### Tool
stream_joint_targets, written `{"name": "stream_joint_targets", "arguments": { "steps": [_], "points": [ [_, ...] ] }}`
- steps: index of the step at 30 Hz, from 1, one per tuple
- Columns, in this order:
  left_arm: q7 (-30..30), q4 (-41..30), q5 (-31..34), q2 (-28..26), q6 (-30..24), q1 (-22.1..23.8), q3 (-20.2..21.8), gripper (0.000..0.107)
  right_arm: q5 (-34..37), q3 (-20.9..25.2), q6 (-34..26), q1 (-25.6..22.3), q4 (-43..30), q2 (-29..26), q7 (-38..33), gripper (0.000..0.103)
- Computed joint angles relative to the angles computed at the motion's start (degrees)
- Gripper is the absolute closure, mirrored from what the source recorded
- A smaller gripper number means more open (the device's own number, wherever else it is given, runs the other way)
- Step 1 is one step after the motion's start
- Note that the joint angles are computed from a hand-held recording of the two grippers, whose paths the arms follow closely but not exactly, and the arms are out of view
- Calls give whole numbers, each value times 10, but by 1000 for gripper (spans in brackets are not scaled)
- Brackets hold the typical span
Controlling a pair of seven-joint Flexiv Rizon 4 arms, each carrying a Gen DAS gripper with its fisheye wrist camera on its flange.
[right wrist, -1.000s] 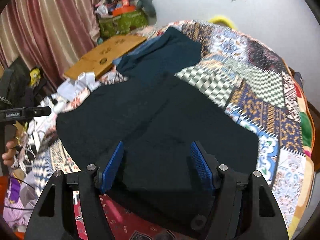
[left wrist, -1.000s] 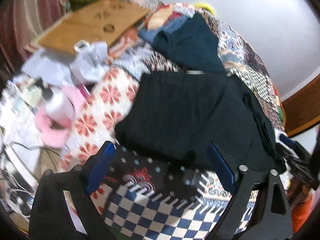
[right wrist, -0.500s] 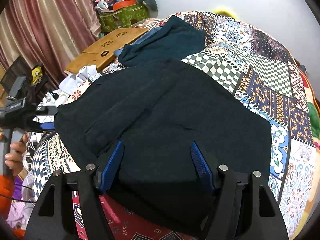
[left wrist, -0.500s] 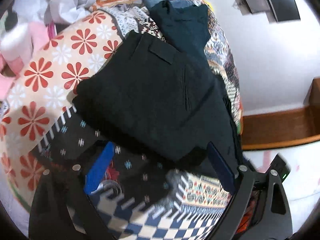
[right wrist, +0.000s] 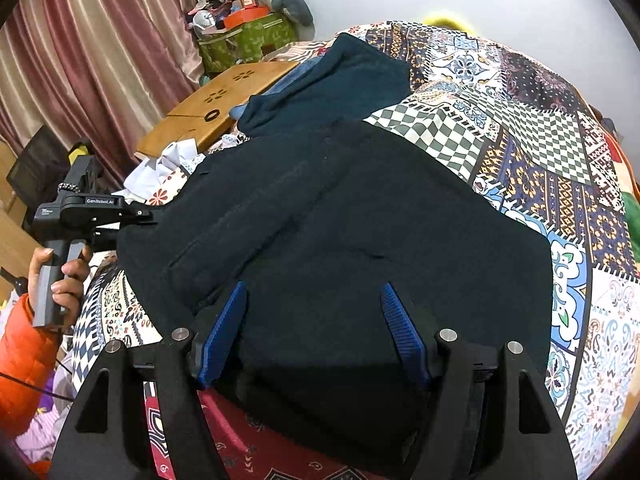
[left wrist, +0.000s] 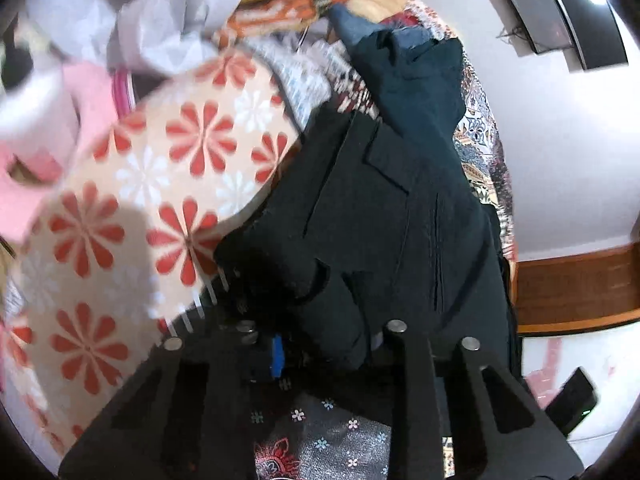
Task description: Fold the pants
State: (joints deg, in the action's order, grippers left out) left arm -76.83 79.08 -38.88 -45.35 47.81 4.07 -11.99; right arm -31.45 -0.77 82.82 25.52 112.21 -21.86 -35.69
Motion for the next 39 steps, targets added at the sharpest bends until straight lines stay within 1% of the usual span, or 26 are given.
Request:
{"name": "stream_joint_targets", "arguments": {
  "steps": [2, 6, 7, 9, 10, 11, 12, 14, 15, 17, 18, 22, 26, 28, 29, 32, 34, 35, 37, 39],
  "points": [
    [10, 8, 22, 15, 39, -15, 13, 82, 5, 1, 3, -1, 3, 3, 5, 36],
    [29, 24, 77, 52, 131, -44, 34, 84, 7, -14, 27, 3, 30, 20, 32, 36],
    [29, 24, 89, 55, 144, -48, 37, 85, 5, -21, 32, 4, 39, 27, 41, 36],
    [36, 28, 122, 71, 189, -63, 48, 85, -21, -58, 48, 20, 70, 48, 83, 36],
    [42, 27, 130, 74, 204, -64, 45, 85, -43, -84, 57, 31, 90, 62, 113, 36],
    [51, 27, 133, 78, 216, -63, 36, 85, -63, -99, 63, 34, 104, 72, 137, 36],
    [58, 29, 134, 83, 224, -60, 29, 85, -96, -125, 70, 44, 122, 85, 172, 36],
    [71, 27, 137, 89, 241, -62, 18, 85, -201, -198, 83, 71, 160, 115, 276, 36],
    [81, 25, 135, 92, 251, -61, 9, 85, -254, -223, 85, 74, 174, 128, 326, 36],
    [101, 25, 128, 97, 266, -59, -10, 86, -344, -244, 81, 62, 192, 148, 412, 36],
    [112, 21, 126, 99, 272, -60, -19, 86, -363, -243, 79, 52, 201, 155, 432, 36],
    [138, 5, 128, 103, 284, -81, -33, 87, -307, -203, 50, 27, 221, 158, 395, 36],
    [170, -11, 132, 102, 293, -102, -47, 88, -305, -177, 85, -7, 226, 134, 393, 36],
    [182, -24, 133, 99, 287, -112, -53, 88, -284, -154, 96, -27, 224, 123, 376, 36],
    [187, -31, 133, 97, 283, -118, -54, 88, -286, -148, 103, -35, 224, 121, 378, 36],
    [198, -58, 130, 86, 263, -136, -60, 89, -362, -159, 113, -44, 221, 119, 424, 36],
    [204, -81, 128, 73, 243, -152, -65, 89, -366, -143, 108, -58, 220, 120, 420, 37],
    [208, -88, 125, 69, 237, -156, -66, 89, -355, -131, 106, -67, 219, 120, 408, 37],
    [216, -106, 115, 56, 211, -167, -77, 89, -367, -122, 114, -82, 216, 117, 415, 37],
    [220, -116, 106, 48, 186, -179, -82, 89, -433, -135, 133, -92, 212, 116, 468, 36]
  ]
}}
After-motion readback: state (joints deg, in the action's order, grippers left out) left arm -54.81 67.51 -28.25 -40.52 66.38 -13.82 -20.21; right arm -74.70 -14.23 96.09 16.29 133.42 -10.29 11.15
